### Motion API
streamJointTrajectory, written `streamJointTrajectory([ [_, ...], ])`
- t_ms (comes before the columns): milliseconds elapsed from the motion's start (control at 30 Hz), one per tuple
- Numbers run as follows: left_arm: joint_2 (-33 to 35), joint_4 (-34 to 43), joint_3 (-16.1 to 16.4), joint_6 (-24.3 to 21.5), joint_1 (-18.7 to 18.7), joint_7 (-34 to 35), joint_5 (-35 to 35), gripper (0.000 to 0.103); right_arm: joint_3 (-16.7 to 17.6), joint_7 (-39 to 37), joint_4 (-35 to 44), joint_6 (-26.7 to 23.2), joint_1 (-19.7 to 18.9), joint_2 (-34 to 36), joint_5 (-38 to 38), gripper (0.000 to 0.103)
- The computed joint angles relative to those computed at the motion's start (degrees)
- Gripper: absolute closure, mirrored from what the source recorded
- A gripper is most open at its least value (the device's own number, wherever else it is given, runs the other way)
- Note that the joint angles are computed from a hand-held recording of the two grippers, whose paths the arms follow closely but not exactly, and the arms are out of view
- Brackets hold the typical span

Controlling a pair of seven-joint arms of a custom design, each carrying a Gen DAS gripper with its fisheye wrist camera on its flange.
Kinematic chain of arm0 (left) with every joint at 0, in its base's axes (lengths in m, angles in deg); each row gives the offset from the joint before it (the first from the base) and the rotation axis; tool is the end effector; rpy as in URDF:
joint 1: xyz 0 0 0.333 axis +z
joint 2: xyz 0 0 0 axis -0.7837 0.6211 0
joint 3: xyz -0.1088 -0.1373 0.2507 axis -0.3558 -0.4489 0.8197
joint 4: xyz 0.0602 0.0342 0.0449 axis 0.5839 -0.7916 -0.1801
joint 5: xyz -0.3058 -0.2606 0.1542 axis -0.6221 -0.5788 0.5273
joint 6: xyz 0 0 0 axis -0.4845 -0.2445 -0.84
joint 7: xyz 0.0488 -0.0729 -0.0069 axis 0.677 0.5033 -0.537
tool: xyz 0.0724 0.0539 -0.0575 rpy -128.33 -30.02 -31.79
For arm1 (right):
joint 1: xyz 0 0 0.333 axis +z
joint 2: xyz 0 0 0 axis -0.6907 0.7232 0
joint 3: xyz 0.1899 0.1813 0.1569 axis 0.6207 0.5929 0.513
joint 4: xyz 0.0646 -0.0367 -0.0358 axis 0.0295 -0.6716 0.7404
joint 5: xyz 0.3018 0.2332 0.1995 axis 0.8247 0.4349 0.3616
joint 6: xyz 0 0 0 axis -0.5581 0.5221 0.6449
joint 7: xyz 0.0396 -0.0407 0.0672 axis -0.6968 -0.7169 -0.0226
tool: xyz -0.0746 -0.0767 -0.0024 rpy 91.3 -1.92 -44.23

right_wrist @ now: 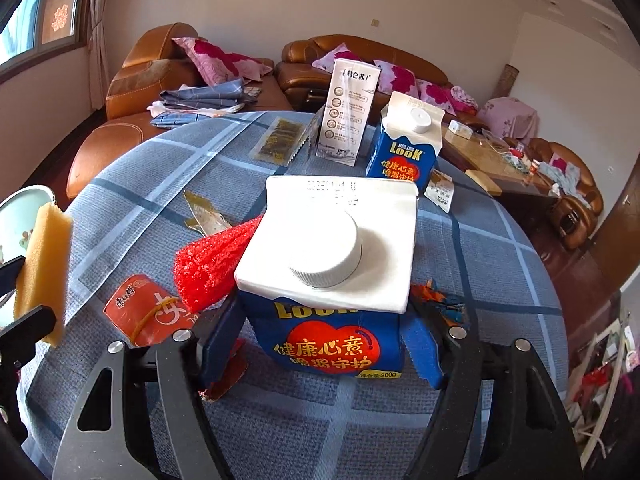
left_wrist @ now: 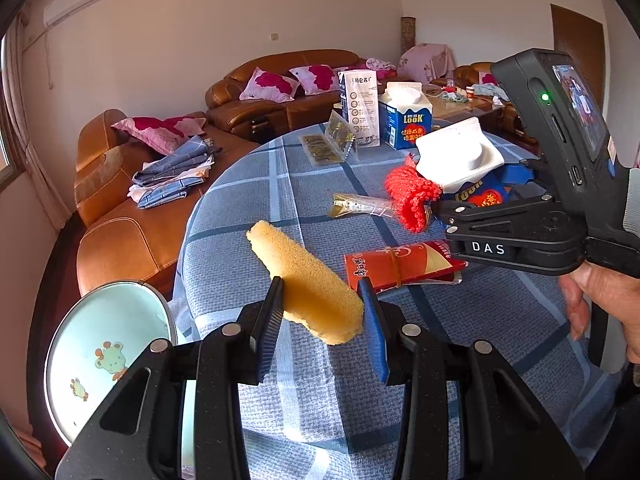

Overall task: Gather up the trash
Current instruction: 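Close the right tool on the white-and-blue LOOK milk carton, then carry the sponge and the LOOK carton over the light blue bin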

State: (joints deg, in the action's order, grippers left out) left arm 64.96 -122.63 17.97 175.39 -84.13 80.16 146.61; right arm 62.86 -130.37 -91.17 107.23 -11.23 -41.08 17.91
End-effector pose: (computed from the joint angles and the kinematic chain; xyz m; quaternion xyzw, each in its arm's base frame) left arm 0.5600 -0.4536 0.3264 -0.3682 0.8209 -0.3701 0.2315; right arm 0.5528 0.3767 0.3266 -0.5789 0.7037 -0.3683 0.1844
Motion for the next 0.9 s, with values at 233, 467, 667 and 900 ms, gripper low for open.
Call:
streamJointTrajectory([
  [233,-1.58,-0.98,4.97,2.71,-3.16,-5.67,3.42,0.066,0.29,8.25,-4.99,-0.48,0.7,-4.72,-6.89,0.031],
  [467,-3.41,-0.87,14.33,4.33,-9.63,-19.61,14.82,0.066,2.53,12.43,-6.99,-1.79,-0.11,-9.04,-13.17,0.031],
  [667,-4.85,-0.88,14.5,2.25,-8.79,-28.18,23.12,0.066,3.19,11.67,-4.19,1.03,-0.75,-8.24,-16.65,0.031],
  [900,-7.26,-2.23,12.17,-2.36,-6.03,-34.22,30.33,0.066,1.87,11.08,1.37,6.42,-0.27,-4.26,-21.22,0.031],
])
